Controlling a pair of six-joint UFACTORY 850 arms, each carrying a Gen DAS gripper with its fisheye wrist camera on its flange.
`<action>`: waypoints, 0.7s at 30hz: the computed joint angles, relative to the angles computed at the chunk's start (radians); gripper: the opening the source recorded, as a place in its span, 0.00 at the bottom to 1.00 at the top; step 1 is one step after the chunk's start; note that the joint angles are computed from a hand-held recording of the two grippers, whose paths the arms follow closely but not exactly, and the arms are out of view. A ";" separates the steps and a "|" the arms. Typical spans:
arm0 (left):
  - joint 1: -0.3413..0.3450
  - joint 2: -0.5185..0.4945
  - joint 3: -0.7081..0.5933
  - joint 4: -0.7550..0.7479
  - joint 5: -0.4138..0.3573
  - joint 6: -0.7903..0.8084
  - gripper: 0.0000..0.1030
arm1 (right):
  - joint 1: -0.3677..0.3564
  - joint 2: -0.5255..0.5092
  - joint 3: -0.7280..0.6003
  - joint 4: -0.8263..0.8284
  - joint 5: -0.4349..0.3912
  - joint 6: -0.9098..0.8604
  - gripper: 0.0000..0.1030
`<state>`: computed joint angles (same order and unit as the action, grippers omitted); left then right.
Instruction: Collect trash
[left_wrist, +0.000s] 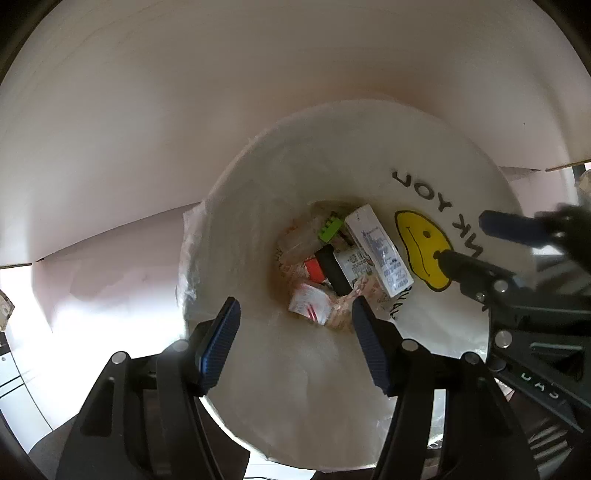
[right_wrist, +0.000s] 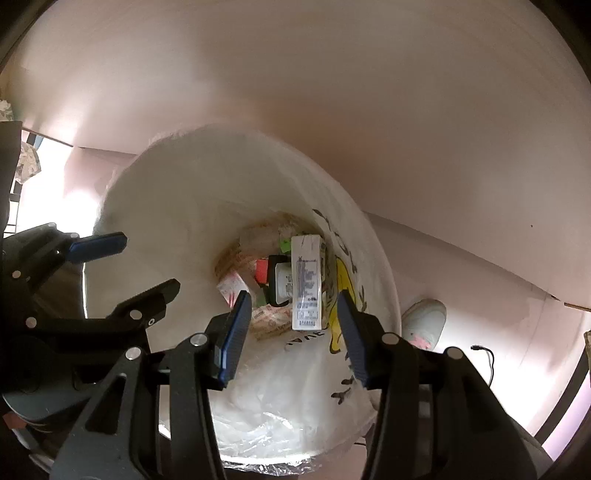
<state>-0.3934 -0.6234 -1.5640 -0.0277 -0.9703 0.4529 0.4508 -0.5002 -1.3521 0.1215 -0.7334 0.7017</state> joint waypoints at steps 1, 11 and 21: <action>-0.001 0.000 -0.001 0.000 -0.001 0.001 0.64 | 0.001 0.001 0.000 0.000 0.000 0.001 0.48; 0.004 0.048 0.012 -0.008 0.017 0.033 0.66 | 0.015 0.061 0.071 0.077 0.010 -0.002 0.50; 0.035 0.251 0.082 -0.025 0.108 0.138 0.81 | 0.082 0.240 0.090 -0.114 0.013 0.204 0.63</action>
